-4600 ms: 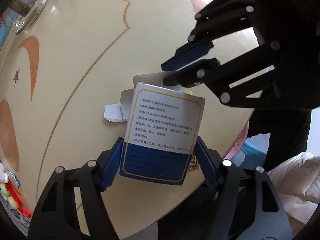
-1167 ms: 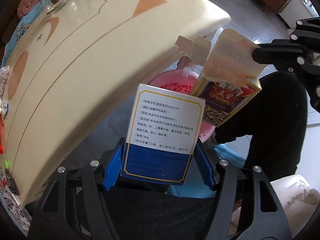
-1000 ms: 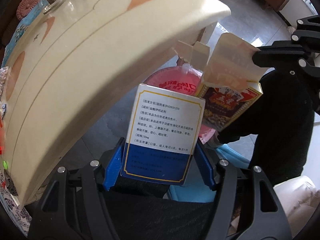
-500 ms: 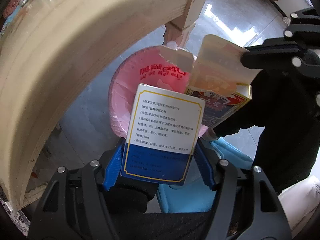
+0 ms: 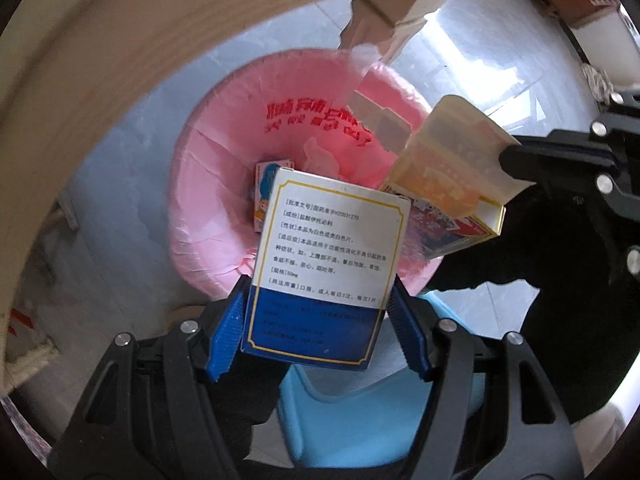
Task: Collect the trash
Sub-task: 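Lift both boxes and carry them down over the pink bin, then open both tools over the pink bin, dropping both boxes inside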
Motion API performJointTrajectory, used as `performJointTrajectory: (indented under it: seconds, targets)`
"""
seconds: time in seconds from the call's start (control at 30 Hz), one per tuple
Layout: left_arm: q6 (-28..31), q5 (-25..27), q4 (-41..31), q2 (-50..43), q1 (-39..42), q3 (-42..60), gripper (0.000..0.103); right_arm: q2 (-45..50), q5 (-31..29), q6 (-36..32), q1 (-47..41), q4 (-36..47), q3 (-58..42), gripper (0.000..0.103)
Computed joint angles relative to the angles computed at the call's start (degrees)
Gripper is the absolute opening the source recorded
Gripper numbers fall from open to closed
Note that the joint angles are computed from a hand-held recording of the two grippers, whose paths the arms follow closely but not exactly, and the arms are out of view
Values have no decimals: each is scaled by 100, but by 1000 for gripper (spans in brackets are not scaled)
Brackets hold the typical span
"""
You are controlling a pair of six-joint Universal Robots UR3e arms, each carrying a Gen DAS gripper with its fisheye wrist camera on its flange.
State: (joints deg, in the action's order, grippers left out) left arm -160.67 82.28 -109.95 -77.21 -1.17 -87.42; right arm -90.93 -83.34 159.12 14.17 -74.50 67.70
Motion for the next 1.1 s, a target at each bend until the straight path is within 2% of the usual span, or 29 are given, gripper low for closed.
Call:
performJointTrajectory:
  seconds: [0.27, 0.4, 0.6, 0.73, 1.1]
  targets:
    - [-547, -296, 590, -393, 180, -656, 65, 79, -27, 268, -57, -860, 761, 1]
    - [-638, -435, 744, -547, 312, -930, 65, 126, -147, 363, -28, -1213, 1142, 1]
    - [-817, -453, 1077, -843, 270, -1130, 65, 289, -171, 460, -71, -1388, 1342, 1]
    - [-976, -287, 1295, -1029, 207, -1212, 65, 394, -262, 522, -19, -1480, 1373, 1]
    - [-1045, -143, 1380, -1162, 278, -1289, 65, 450, -313, 615, 205, -1506, 1398, 1]
